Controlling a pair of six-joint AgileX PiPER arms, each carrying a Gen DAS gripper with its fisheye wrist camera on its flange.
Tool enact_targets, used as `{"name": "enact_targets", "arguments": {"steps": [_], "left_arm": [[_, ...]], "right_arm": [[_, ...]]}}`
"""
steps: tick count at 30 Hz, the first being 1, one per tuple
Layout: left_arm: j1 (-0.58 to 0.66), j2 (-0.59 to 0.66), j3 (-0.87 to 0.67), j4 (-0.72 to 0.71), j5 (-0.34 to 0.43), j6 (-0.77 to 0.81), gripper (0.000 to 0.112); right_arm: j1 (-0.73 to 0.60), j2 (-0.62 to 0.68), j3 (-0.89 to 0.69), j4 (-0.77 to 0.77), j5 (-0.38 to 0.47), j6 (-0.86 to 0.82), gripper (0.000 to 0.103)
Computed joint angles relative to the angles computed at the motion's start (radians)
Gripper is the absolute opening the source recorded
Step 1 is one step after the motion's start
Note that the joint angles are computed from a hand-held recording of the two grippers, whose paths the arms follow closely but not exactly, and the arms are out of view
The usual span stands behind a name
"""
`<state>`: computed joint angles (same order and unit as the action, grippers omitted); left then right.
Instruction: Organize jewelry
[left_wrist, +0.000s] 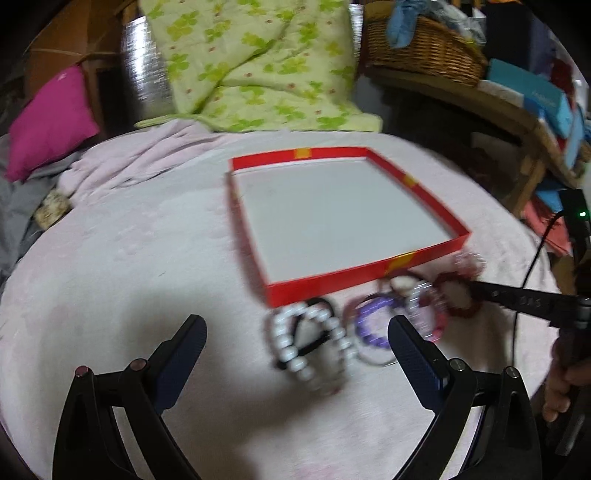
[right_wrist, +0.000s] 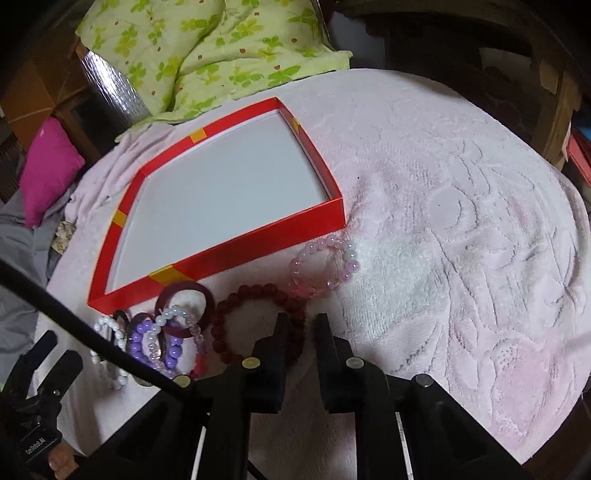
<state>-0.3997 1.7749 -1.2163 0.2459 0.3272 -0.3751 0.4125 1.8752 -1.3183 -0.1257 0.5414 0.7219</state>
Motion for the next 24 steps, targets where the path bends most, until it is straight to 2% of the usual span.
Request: {"name": "enact_targets", "arguments": {"steps": [2,3,4,5,6,7,13,14,16,18,19,20,22,24], "left_arm": [[-0.021,0.016,-0.031,-0.074,0.003,0.091,0.099],[-0.037,0.03,-0.053,-0.08,0.016,0.104,0.099],[-0.056,0.058,-0.091,-0.113,0.043,0.154,0.095],[-0.068,0.087,-0.129,-0.151,0.069,0.204,0.083],[-0.076,0.108,-0.154,-0.175,0.086,0.235,0.076],[-0.085,0.145,-0.198,-0.215,0.117,0.285,0.069],[-0.088,0.258,-0.338,-0.329,0.198,0.377,0.066],[-0.084,0.268,-0.353,-0.347,0.208,0.396,0.058],[-0.085,0.271,-0.349,-0.36,0.204,0.415,0.048],[-0.083,0.27,-0.344,-0.382,0.194,0.45,0.036],[-0.074,0.269,-0.345,-0.441,0.202,0.509,0.024],[-0.064,0.269,-0.342,-0.51,0.213,0.57,0.017],[-0.051,0.26,-0.324,-0.561,0.22,0.624,0.012],[-0.044,0.245,-0.304,-0.589,0.222,0.661,0.009]], "right_arm": [[-0.015,-0.023,0.028,0.035,-0.02,-0.039,0.014],[-0.019,-0.03,0.035,0.045,-0.024,-0.049,0.007],[-0.025,-0.039,0.045,0.049,-0.025,-0.054,0.002],[-0.03,-0.046,0.054,0.05,-0.024,-0.055,0.002],[-0.042,-0.054,0.063,0.071,-0.024,-0.07,0.002],[-0.06,-0.058,0.072,0.121,-0.028,-0.109,0.002],[-0.156,-0.102,0.155,0.487,-0.09,-0.427,0.004],[-0.172,-0.105,0.16,0.55,-0.089,-0.478,0.005],[-0.188,-0.101,0.16,0.629,-0.083,-0.549,0.008],[-0.185,-0.101,0.158,0.645,-0.091,-0.568,0.008],[-0.177,-0.091,0.14,0.637,-0.087,-0.566,0.009],[-0.169,-0.085,0.131,0.639,-0.086,-0.573,0.01],[-0.144,-0.075,0.109,0.6,-0.079,-0.541,0.017],[-0.121,-0.053,0.077,0.534,-0.065,-0.481,0.018]]}}
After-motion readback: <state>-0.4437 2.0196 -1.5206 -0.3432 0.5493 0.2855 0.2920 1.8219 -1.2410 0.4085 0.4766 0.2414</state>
